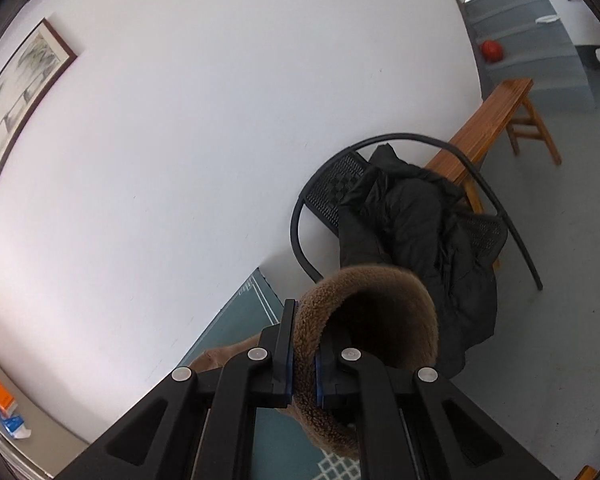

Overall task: Fold clothes
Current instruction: 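Pinch a blanket corner with the right gripper and lift it up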

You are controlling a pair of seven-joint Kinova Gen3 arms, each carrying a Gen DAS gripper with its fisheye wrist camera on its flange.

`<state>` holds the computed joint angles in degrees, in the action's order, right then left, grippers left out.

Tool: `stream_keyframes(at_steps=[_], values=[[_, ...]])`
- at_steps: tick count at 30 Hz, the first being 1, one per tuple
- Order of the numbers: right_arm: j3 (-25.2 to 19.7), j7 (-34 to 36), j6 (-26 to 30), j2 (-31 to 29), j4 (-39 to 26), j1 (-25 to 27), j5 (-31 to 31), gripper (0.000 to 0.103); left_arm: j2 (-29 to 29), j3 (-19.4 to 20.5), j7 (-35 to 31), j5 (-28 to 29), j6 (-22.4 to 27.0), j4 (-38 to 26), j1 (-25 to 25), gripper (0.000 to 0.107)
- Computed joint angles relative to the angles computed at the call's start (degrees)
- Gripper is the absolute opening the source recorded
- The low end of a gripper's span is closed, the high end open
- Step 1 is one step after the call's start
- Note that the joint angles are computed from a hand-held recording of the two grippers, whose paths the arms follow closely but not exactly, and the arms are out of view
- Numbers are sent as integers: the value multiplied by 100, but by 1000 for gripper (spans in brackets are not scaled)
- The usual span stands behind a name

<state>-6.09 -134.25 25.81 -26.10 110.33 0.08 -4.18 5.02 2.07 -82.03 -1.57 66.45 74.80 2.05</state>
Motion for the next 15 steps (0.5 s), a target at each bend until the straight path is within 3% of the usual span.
stream_keyframes(at_steps=[3, 5, 8, 12, 15], values=[[-373, -577, -41, 116, -298, -36, 564, 8, 46, -138, -133, 248, 144, -125, -12, 103], [-467, -878, -172, 291, -579, -420, 1030, 8, 75, -328, -293, 632, 328, -261, -53, 103], [-568, -999, -32, 775, -1320, -1198, 1697, 8, -39, -82, -564, 1331, 472, -326, -693, 103], [-615, -284, 210, 1664, -2382, -2259, 1844, 8, -299, -380, -1031, 2105, 502, -217, -967, 103], [-510, 415, 610, 2461, -3169, -3056, 1602, 8, -398, -595, -1357, 2730, 681, -97, -1274, 103]])
